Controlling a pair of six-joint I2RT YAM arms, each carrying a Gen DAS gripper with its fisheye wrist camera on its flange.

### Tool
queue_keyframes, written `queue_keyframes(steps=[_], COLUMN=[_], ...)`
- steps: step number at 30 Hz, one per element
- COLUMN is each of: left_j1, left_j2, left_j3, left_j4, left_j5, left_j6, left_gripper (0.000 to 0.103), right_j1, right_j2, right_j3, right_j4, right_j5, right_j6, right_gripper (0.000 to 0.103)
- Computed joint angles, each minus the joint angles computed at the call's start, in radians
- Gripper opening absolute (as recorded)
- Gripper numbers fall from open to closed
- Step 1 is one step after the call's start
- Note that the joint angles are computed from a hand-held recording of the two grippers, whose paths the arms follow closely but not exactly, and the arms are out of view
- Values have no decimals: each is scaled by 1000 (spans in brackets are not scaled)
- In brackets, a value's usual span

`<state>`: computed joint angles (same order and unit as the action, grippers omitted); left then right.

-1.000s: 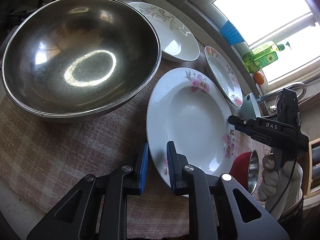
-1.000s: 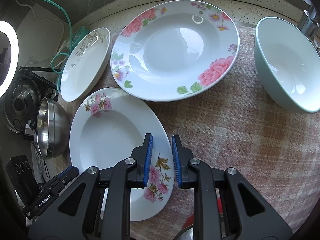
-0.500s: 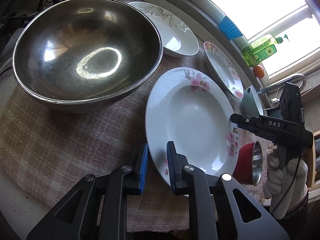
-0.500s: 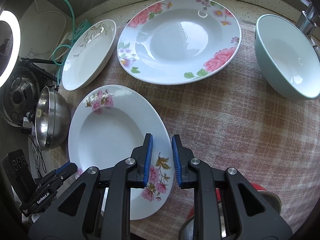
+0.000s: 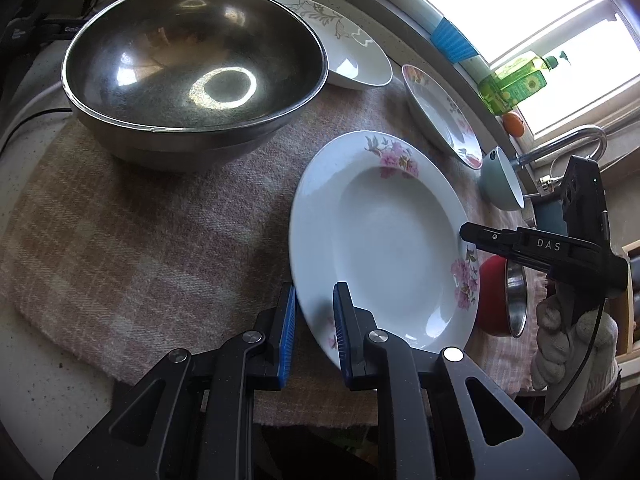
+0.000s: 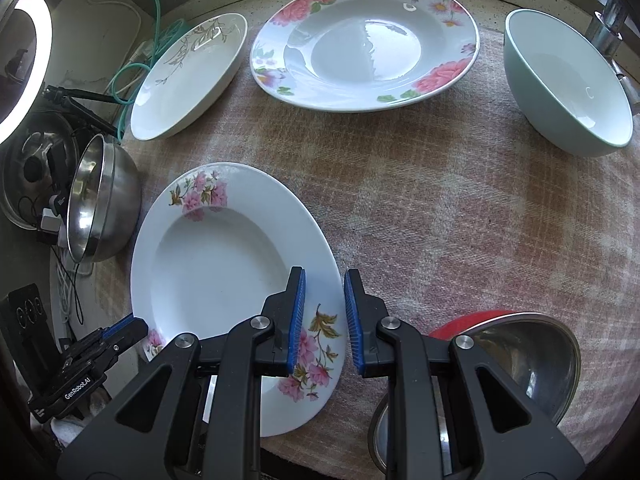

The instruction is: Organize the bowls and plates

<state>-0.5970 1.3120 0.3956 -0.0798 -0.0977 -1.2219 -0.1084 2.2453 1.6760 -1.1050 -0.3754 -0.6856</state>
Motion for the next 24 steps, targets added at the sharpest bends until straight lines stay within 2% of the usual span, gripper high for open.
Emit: queue_keyframes(steps=[11,24], left_j1=[-62,-67], left_j2=[-24,-15], left_j3=[-15,-7], left_j4=[-13,-17], left_j5=[-14,-10], left_j6=[-51,-46], left_gripper=[16,16], right_j1=[4,11], right_j2=[-42,-66], right_j3=[-71,-115], right_j4=[35,69], right_j5=[9,22], right_j6=[-8,-4], right_gripper=[21,23])
